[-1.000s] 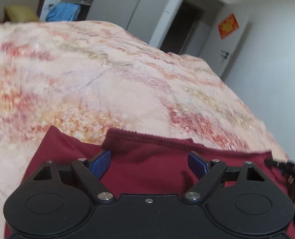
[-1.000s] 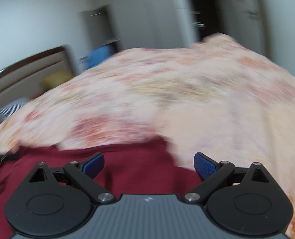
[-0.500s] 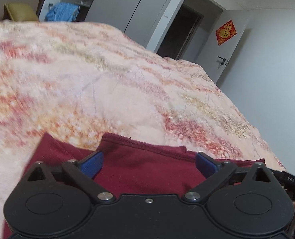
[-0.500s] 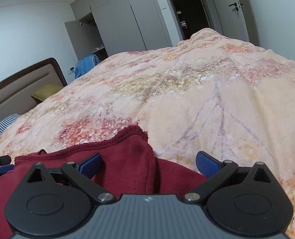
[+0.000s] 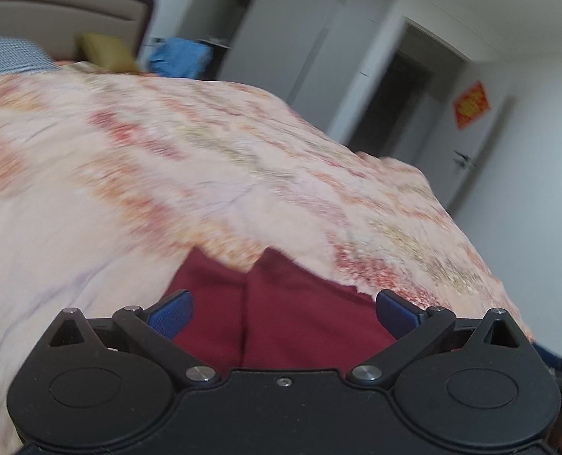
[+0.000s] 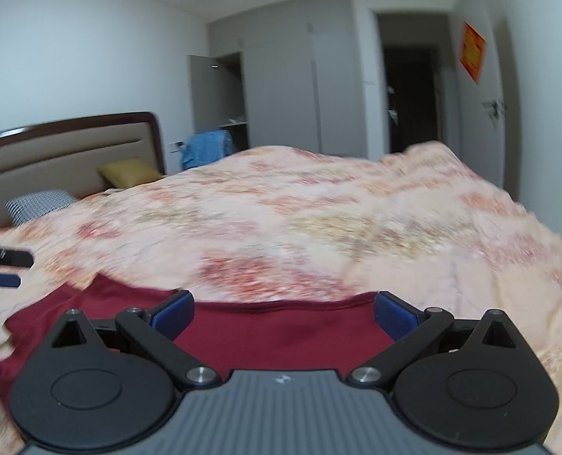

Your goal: Fold small clothes

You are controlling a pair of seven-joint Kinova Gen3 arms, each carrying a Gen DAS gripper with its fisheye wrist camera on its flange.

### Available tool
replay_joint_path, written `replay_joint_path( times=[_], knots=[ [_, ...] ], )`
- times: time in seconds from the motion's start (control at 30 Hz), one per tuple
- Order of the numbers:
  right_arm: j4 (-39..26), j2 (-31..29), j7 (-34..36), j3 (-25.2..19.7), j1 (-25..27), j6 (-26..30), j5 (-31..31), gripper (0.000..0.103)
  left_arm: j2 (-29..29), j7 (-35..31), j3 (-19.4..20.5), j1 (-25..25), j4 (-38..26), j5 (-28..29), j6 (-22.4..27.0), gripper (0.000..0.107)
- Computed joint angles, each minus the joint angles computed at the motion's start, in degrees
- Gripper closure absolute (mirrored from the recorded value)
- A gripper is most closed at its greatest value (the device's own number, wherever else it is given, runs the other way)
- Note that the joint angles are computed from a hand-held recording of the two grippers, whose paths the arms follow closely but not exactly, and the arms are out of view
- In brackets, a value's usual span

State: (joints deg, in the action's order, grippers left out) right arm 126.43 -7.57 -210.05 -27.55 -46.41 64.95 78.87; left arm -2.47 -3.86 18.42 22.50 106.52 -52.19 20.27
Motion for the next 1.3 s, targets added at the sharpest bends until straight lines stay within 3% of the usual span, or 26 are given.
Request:
replay_joint_path(
  times=[0.13,0.23,0.3,0.43,0.5,0.57,0.73,0.83,0.93,1.1,1.3],
  knots=[
    [-3.13,7.73,-0.81,2.18,-10.62,9.32,0.25,0.000,-4.16,9.32,10.62,-7.28,3.76,-1.59,5.62,0.005],
    [-5.96,13.78,-0.49,6.64,-18.58,16.31,-0.32,0.000,-6.89,16.31,18.58,-14.67,6.86,-3.24,5.43,0.005],
    [-8.08,17.31,0.45,8.05,-21.79,20.97,-1.48,0.000,-7.71,20.97,21.87,-17.02,8.19,-5.33,5.98,0.005],
    [-9.63,21.43,0.08,1.66,-17.65,26.11,-2.04,0.000,-7.32,30.29,21.71,-15.34,11.05,-13.21,4.71,0.005],
    [-8.94,21.76,-0.57,1.59,-17.53,24.64,-2.56,0.000,-7.91,34.95,25.31,-18.30,12.19,-15.49,4.76,0.005],
    [-7.62,22.42,-0.78,2.90,-17.92,21.45,-2.62,0.000,-7.07,39.61,26.84,-17.65,12.41,-17.51,7.54,0.005],
    [-6.46,23.35,-2.76,5.90,-19.47,18.67,-2.46,0.000,-2.03,50.34,20.33,-5.11,13.41,-27.87,13.35,0.005],
    [-5.98,24.70,-4.46,6.52,-21.11,20.62,-1.89,0.000,0.49,49.61,15.83,2.86,12.62,-29.87,18.29,0.005],
    [-6.29,26.22,-4.67,6.93,-22.71,23.41,-1.99,0.000,1.35,47.99,9.08,10.26,12.04,-29.60,19.04,0.005],
    [-7.42,28.47,-3.61,7.78,-24.33,26.50,-2.09,0.000,1.38,45.92,5.35,13.86,11.35,-27.96,18.99,0.005],
    [-7.10,28.37,-3.90,8.09,-24.29,26.06,-1.76,0.000,1.39,45.24,3.74,14.94,11.09,-27.34,18.41,0.005]
  ],
)
